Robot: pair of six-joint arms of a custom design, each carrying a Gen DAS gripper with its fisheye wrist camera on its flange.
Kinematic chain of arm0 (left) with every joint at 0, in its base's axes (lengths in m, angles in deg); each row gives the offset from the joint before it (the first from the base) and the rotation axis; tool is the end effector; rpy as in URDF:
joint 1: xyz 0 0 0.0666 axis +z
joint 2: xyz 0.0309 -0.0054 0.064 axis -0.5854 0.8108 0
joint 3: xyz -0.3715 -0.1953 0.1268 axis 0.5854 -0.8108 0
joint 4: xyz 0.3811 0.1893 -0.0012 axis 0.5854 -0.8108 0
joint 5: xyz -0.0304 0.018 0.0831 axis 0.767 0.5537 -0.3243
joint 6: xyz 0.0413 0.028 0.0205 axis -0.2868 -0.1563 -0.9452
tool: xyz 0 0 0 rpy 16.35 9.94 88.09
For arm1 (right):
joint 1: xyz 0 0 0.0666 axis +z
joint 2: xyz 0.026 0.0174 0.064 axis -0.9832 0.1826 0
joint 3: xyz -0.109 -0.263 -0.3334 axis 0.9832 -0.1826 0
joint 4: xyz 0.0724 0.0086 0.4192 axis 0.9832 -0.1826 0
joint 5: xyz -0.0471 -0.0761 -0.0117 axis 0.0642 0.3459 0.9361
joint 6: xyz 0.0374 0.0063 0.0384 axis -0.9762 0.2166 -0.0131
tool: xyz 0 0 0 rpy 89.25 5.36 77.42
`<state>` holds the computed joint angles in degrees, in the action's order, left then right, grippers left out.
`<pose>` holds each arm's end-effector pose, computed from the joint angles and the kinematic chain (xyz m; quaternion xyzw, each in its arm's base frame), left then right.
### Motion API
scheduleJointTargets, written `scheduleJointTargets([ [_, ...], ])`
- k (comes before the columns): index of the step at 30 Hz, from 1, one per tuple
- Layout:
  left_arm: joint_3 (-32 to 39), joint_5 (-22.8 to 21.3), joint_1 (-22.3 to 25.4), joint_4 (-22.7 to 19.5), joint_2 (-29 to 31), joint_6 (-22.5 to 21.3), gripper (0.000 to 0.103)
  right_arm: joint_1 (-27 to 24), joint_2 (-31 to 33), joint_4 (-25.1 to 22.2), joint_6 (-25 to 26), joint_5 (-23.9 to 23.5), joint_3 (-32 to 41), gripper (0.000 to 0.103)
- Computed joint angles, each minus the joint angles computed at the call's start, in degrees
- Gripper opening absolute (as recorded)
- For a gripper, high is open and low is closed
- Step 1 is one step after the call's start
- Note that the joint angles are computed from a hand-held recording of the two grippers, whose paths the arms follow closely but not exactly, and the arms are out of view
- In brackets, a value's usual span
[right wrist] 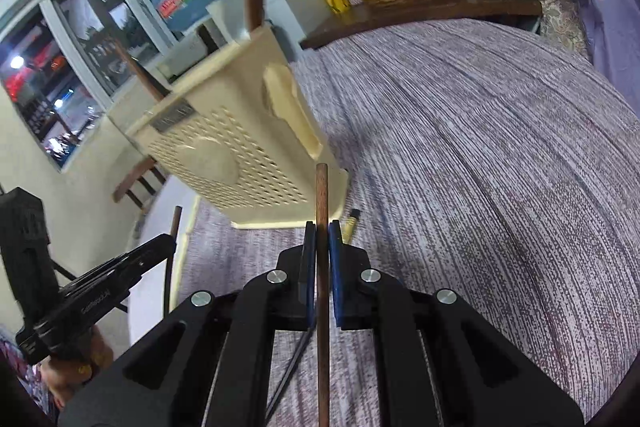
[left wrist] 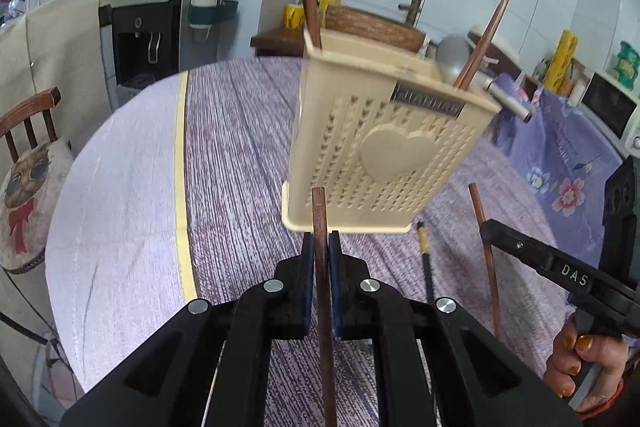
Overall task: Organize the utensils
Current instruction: 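Lift both brown chopsticks upright and carry them over the basket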
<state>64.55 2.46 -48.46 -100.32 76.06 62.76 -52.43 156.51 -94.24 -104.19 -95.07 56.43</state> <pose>0.5249 -0.1213 0.4078 0.0262 0.9080 -0.1246 0.3991 0.5707 0.2959 0.3899 -0.0107 0.8854 0.2673 0.3802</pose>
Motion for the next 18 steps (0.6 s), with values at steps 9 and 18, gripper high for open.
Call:
scheduleJointTargets([
  [9, -2.49, 2.59, 0.86, 5.97, -6.2, 0.18, 0.008, 1.4, -7.63, 7.24, 7.26, -0.62, -4.78, 0.008],
  [18, -4.11, 2.9, 1.25, 9.8, -9.49, -0.07, 0.008, 1.74, -11.27, 9.17, 9.32, -1.13, -6.39, 0.008],
])
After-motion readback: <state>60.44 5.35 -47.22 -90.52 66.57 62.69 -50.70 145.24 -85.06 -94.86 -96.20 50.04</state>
